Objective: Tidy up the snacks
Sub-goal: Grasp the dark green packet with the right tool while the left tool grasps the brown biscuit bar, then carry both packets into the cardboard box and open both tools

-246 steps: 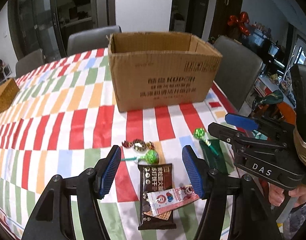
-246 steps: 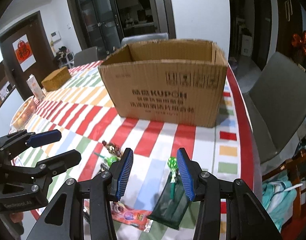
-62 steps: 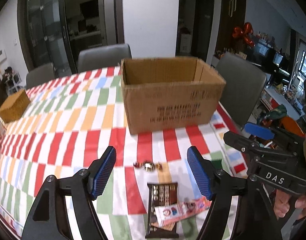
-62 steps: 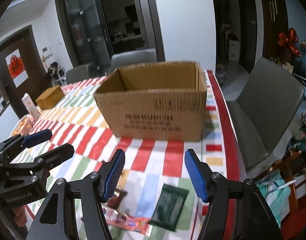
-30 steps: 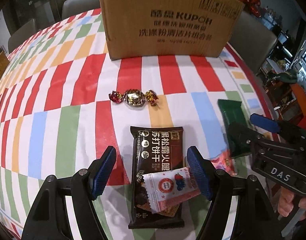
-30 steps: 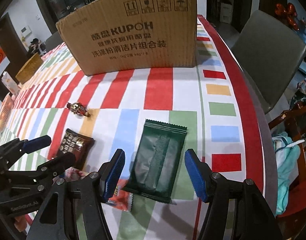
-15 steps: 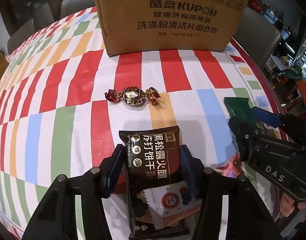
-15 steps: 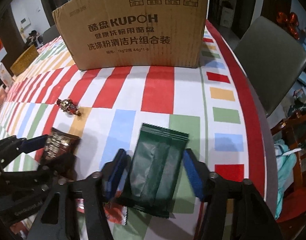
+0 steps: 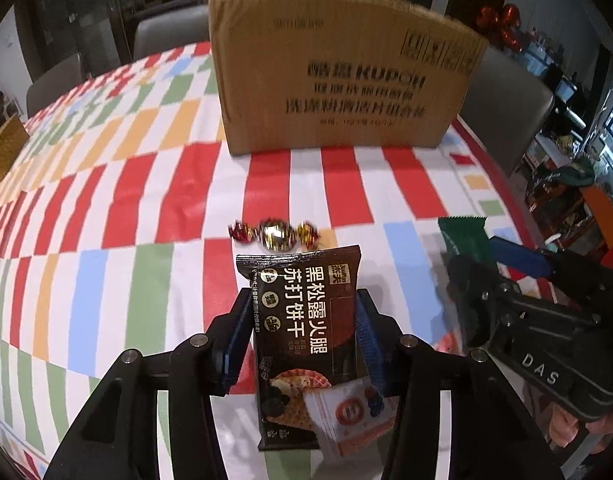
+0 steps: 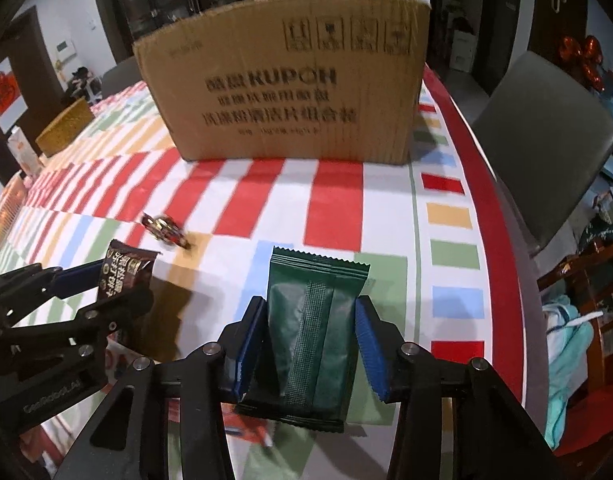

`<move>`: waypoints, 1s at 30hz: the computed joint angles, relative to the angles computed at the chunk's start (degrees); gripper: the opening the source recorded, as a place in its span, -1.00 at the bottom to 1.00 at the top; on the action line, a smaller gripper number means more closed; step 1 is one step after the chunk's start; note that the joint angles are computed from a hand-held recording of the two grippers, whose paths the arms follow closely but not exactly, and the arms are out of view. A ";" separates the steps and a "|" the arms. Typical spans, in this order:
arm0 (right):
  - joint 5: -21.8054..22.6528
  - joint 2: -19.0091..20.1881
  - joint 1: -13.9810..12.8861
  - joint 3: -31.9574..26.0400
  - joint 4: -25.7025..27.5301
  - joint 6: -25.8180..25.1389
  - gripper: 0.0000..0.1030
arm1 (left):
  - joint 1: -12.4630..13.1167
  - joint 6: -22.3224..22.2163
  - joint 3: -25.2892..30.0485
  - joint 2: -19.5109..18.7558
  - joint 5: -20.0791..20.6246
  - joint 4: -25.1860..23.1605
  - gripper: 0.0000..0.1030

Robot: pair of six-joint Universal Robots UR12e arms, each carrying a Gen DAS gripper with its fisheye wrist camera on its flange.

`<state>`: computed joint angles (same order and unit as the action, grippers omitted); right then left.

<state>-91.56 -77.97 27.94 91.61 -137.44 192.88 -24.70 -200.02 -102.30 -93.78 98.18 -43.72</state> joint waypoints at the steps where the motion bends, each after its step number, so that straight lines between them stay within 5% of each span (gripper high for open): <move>1: 0.18 -0.11 0.01 -0.04 -0.48 -0.25 -0.10 | -0.06 -0.06 -0.05 0.18 0.49 0.84 -0.06; 30: -0.18 -1.47 0.17 -2.34 -11.54 -2.29 -0.10 | -1.00 2.95 2.94 1.50 6.10 11.06 -0.06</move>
